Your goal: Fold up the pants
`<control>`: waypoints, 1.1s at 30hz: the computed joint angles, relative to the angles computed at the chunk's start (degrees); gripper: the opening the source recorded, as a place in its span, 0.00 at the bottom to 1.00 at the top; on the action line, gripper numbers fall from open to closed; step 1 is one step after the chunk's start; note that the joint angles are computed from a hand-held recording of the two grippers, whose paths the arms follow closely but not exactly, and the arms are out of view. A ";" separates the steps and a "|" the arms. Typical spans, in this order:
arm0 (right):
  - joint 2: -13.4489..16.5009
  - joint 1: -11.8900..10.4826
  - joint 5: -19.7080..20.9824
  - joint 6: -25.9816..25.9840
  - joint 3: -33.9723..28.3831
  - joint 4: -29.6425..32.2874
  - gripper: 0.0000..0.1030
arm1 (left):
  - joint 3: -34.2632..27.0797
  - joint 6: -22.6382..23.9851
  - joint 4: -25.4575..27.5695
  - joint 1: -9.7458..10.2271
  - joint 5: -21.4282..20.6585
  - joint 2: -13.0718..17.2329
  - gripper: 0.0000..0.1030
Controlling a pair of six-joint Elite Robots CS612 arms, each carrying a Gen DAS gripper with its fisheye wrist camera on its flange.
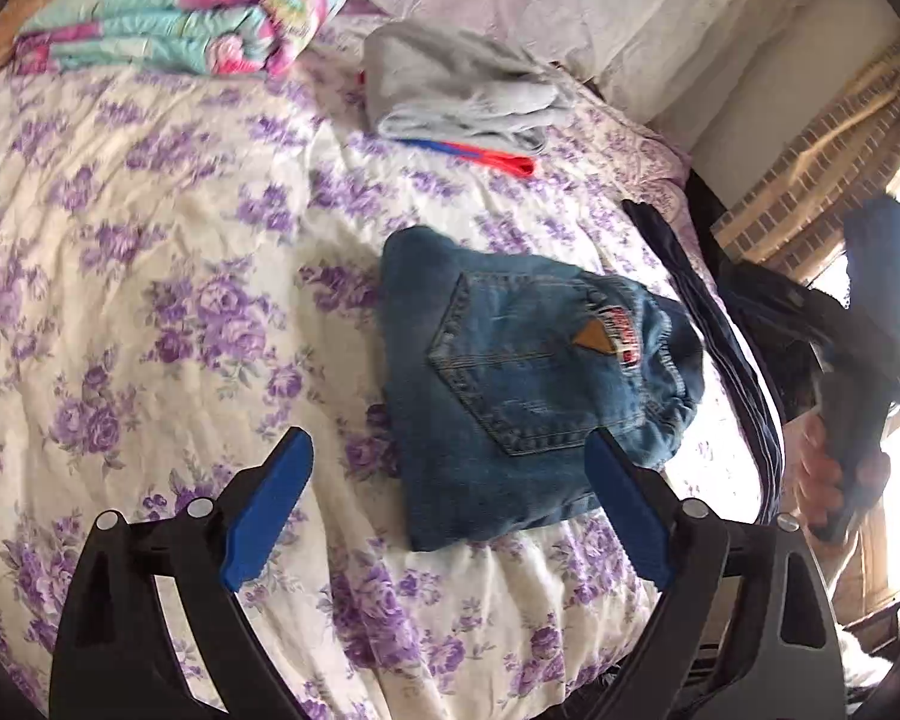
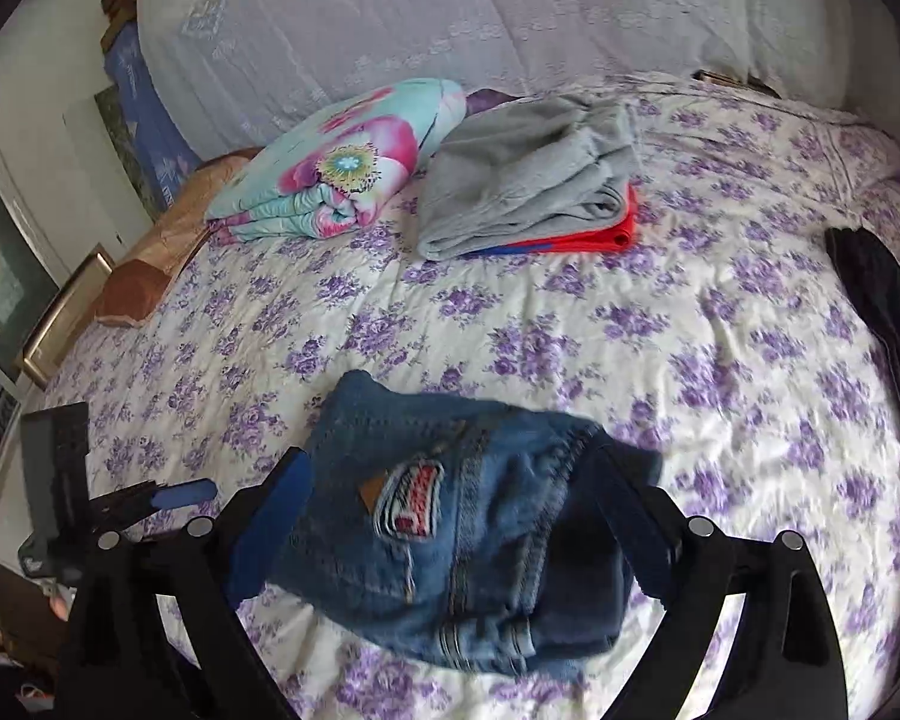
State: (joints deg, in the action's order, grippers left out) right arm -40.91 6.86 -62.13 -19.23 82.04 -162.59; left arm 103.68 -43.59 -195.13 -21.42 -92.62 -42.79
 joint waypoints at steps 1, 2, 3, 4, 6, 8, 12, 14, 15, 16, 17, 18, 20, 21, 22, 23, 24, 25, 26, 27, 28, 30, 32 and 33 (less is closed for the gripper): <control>-0.61 -0.89 0.06 1.42 2.36 -2.49 0.92 | -1.16 -1.78 0.74 0.90 -3.13 1.07 0.86; -0.84 -1.51 -0.65 2.80 4.06 -4.82 0.92 | -2.55 -3.55 1.01 1.77 -6.85 2.41 0.86; -1.07 -2.08 -1.58 4.32 5.81 -7.23 0.92 | -3.81 -5.04 1.53 2.36 -9.53 3.52 0.86; -1.19 -2.67 -2.30 5.83 7.30 -9.36 0.92 | -5.09 -6.00 3.01 2.74 -10.82 4.18 0.86; -1.27 -3.66 -3.64 8.66 9.62 -12.28 0.92 | -6.38 -5.38 4.63 2.49 -10.15 4.57 0.86; -1.32 -4.66 -3.71 10.30 11.14 -13.42 0.92 | -8.40 -4.64 2.89 3.10 -14.70 5.89 0.86; -0.90 -5.86 -1.25 12.77 11.50 -12.90 0.92 | -14.75 -2.68 6.43 4.22 -24.21 9.59 0.94; -0.57 -6.24 1.12 13.43 10.97 -11.24 0.92 | -14.15 -0.64 7.85 3.09 -21.03 8.46 0.95; -0.36 -6.18 1.40 13.74 10.52 -10.47 0.92 | -13.70 1.06 8.52 2.52 -19.47 7.85 0.95; -0.09 -5.93 0.91 13.95 9.97 -9.91 0.92 | -13.31 2.23 8.83 2.09 -18.42 7.41 0.95; 0.18 -5.63 0.33 13.89 9.42 -9.44 0.92 | -12.94 3.03 8.76 1.80 -17.99 7.13 0.95; 0.50 -5.33 0.06 13.94 8.81 -8.92 0.92 | -12.61 3.64 8.49 1.61 -17.74 6.93 0.95; 1.57 -4.86 0.53 14.84 6.76 -7.12 0.92 | -12.62 4.02 8.21 1.68 -17.84 6.94 0.95; 2.22 -4.71 1.29 15.64 5.64 -6.37 0.92 | -13.00 3.84 8.47 1.81 -18.15 7.21 0.95; 2.80 -4.62 2.11 16.23 4.58 -5.75 0.92 | -13.23 3.49 8.61 2.00 -18.58 7.45 0.95; 3.46 -4.44 2.72 16.71 3.42 -5.07 0.92 | -13.43 3.23 8.59 2.20 -19.10 7.70 0.95; 4.06 -4.20 2.90 17.01 2.25 -3.95 0.92 | -13.79 3.42 8.50 2.36 -19.82 8.04 0.95; 4.60 -3.90 2.60 17.01 1.10 -2.52 0.92 | -13.87 4.03 8.45 2.42 -20.02 8.12 0.95; 5.10 -3.60 1.93 16.96 0.13 -1.28 0.92 | -13.87 4.59 8.47 2.40 -19.89 8.12 0.95; 5.58 -3.39 1.77 17.01 -0.67 -0.08 0.92 | -13.92 4.96 8.40 2.41 -19.86 8.16 0.96; 6.04 -3.27 2.29 16.76 -1.49 1.84 0.92 | -13.89 5.26 8.19 2.43 -19.95 8.21 0.96; 6.87 -3.05 3.75 14.74 -3.33 8.52 0.96 | -13.98 5.50 7.63 2.53 -20.28 8.40 0.96; 7.43 -3.08 5.29 14.99 -3.70 9.70 0.97 | -13.81 5.60 7.35 2.42 -19.70 8.35 0.96; 7.53 -3.03 5.82 14.98 -3.55 8.79 0.97 | -13.69 5.38 7.07 2.27 -18.97 8.27 0.95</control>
State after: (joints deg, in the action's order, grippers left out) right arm -33.38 3.83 -56.31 -4.25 78.49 -153.81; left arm 90.00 -38.21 -188.06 -19.15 -111.59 -34.52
